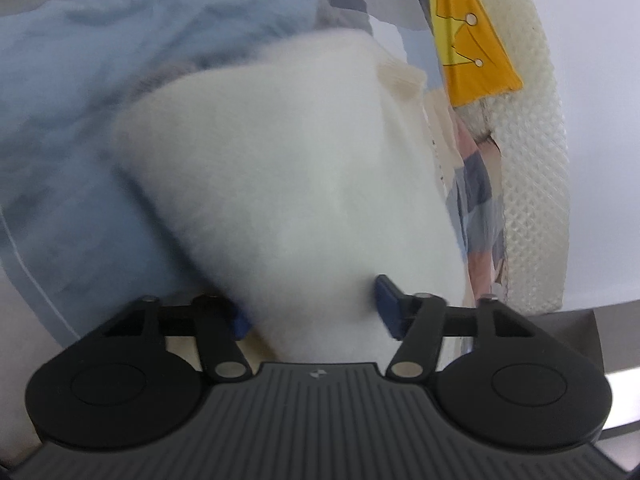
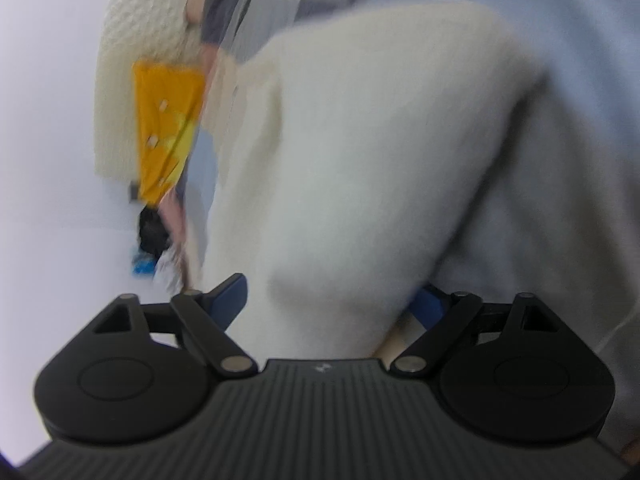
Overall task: Fold large clothes
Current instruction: 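Reach both tools to one side edge of the sweater and grasp it, then lift the sweater edge with both tools and fold it over the body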
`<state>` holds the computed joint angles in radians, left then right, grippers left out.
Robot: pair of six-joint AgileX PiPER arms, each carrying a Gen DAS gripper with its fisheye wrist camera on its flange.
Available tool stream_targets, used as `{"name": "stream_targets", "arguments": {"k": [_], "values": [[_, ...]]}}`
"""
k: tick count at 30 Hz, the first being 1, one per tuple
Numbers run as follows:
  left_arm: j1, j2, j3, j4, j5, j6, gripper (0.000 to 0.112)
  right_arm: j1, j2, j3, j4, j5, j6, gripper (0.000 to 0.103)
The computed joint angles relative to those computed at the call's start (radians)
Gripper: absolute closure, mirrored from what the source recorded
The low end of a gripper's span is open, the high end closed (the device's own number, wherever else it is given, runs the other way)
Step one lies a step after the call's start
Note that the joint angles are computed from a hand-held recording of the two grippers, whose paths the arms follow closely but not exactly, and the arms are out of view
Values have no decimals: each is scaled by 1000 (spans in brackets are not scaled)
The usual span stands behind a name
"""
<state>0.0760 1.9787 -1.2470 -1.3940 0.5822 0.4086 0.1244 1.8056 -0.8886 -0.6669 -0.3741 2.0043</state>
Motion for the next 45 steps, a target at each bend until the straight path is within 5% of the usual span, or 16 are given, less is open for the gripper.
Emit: {"name": "stream_targets", "arguments": {"k": [5, 10, 14, 18, 26, 36, 45], "values": [[-5, -21, 36, -64, -37, 57, 71, -37, -49, 70, 133, -11, -83, 22], [3, -35, 55, -95, -47, 95, 77, -39, -48, 94, 230, -24, -150, 25], [1, -46, 70, -128, -59, 142, 79, -15, -42, 49, 216, 60, -181, 40], [-18, -83, 95, -169, -97, 227, 81, -17, -45, 55, 242, 42, -215, 59], [-50, -170, 113, -170, -182, 264, 84, -3, -118, 105, 403, -39, -453, 69], [-87, -394, 155, 230, -248, -53, 84, 73, -314, 168, 742, 5, -953, 71], [-88, -668, 275, 536, -162, -269, 84, 70, -548, 204, 746, 207, -1053, 71]]}}
